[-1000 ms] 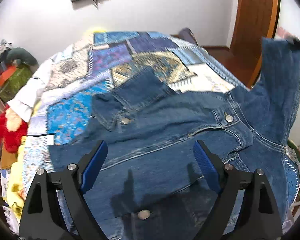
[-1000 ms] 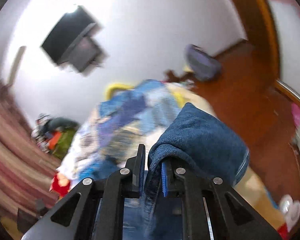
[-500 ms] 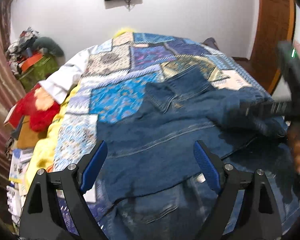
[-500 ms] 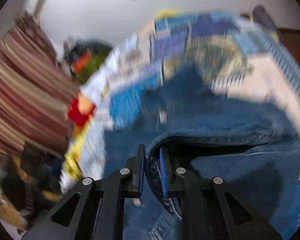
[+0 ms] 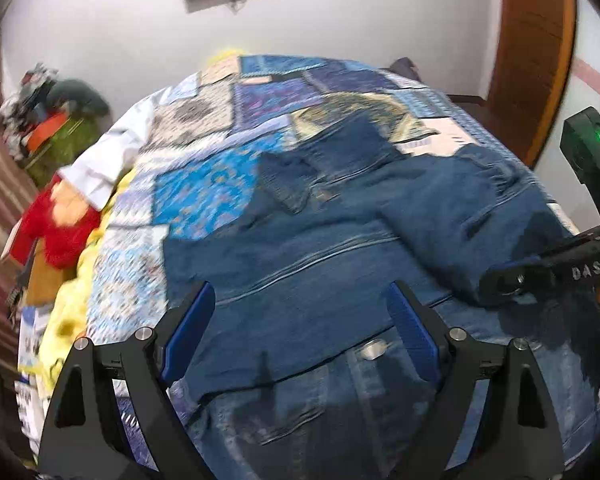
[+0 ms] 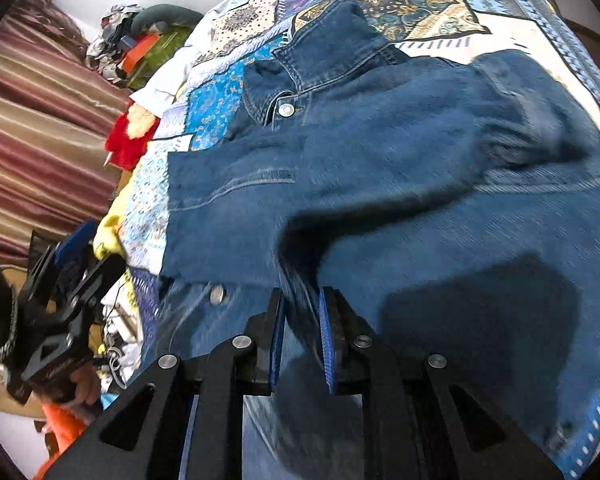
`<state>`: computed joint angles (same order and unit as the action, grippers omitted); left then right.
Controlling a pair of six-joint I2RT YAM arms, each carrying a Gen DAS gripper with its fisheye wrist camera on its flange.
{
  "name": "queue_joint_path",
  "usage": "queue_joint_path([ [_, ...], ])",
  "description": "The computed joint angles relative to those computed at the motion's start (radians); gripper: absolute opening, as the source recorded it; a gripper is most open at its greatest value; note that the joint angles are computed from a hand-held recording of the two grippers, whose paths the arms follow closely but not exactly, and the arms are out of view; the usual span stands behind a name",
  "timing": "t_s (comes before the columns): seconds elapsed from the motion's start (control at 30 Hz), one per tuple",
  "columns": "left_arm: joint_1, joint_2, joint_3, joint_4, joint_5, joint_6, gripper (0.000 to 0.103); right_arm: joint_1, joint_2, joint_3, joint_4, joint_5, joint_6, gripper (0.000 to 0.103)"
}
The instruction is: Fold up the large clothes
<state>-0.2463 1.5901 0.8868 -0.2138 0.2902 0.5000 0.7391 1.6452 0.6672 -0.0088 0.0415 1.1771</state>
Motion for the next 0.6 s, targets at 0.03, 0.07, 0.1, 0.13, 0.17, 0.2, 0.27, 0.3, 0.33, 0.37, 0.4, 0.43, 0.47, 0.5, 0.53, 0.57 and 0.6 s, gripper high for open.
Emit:
queue_joint_path([
  [0.03, -0.019, -0.006, 0.001, -0.001, -0.001, -0.003, 0.088, 0.017, -0.035, -0.012, -0.022, 0.024, 0.009, 0.012],
  [0.07, -0.052, -0.010, 0.005, -0.001, -0.008, -0.007, 0.088, 0.038, -0.083, -0.027, -0.059, 0.062, 0.017, 0.012],
  [0.1, -0.076, -0.010, 0.011, -0.002, -0.017, -0.012, 0.088, 0.064, -0.145, -0.045, -0.110, 0.120, 0.025, 0.012],
  [0.13, -0.103, -0.007, 0.017, -0.003, -0.026, -0.017, 0.088, 0.085, -0.205, -0.059, -0.165, 0.169, 0.033, 0.012],
  [0.17, -0.135, 0.002, 0.032, -0.009, -0.037, -0.024, 0.088, 0.102, -0.264, -0.070, -0.222, 0.214, 0.041, 0.012],
  [0.2, -0.166, 0.017, 0.051, -0.015, -0.048, -0.031, 0.088, 0.127, -0.329, -0.080, -0.296, 0.280, 0.061, 0.012],
  [0.27, -0.223, 0.055, 0.087, -0.022, -0.068, -0.044, 0.088, 0.154, -0.420, -0.082, -0.426, 0.370, 0.097, 0.012],
  [0.3, -0.258, 0.086, 0.117, -0.030, -0.084, -0.053, 0.088, 0.168, -0.467, -0.085, -0.504, 0.421, 0.124, 0.012],
  [0.33, -0.289, 0.121, 0.149, -0.042, -0.095, -0.063, 0.088, 0.172, -0.498, -0.087, -0.556, 0.450, 0.140, 0.012],
  [0.37, -0.313, 0.155, 0.180, -0.057, -0.104, -0.072, 0.088, 0.178, -0.537, -0.095, -0.609, 0.476, 0.160, 0.012],
  [0.4, -0.335, 0.192, 0.215, -0.077, -0.109, -0.081, 0.088, 0.177, -0.579, -0.114, -0.655, 0.499, 0.183, 0.012],
  [0.43, -0.358, 0.229, 0.254, -0.105, -0.110, -0.090, 0.088, 0.168, -0.615, -0.135, -0.684, 0.504, 0.202, 0.012],
  [0.47, -0.382, 0.274, 0.300, -0.139, -0.108, -0.094, 0.088, 0.156, -0.635, -0.149, -0.695, 0.502, 0.213, 0.012],
  [0.5, -0.402, 0.316, 0.342, -0.168, -0.109, -0.095, 0.088, 0.137, -0.676, -0.188, -0.693, 0.491, 0.228, 0.012],
  [0.53, -0.423, 0.352, 0.378, -0.194, -0.115, -0.096, 0.088, 0.116, -0.708, -0.221, -0.676, 0.474, 0.227, 0.012],
  [0.57, -0.446, 0.397, 0.424, -0.228, -0.114, -0.091, 0.088, 0.089, -0.730, -0.258, -0.640, 0.443, 0.222, 0.012],
  [0.6, -0.465, 0.432, 0.458, -0.249, -0.115, -0.086, 0.088, 0.054, -0.757, -0.308, -0.592, 0.397, 0.213, 0.012],
])
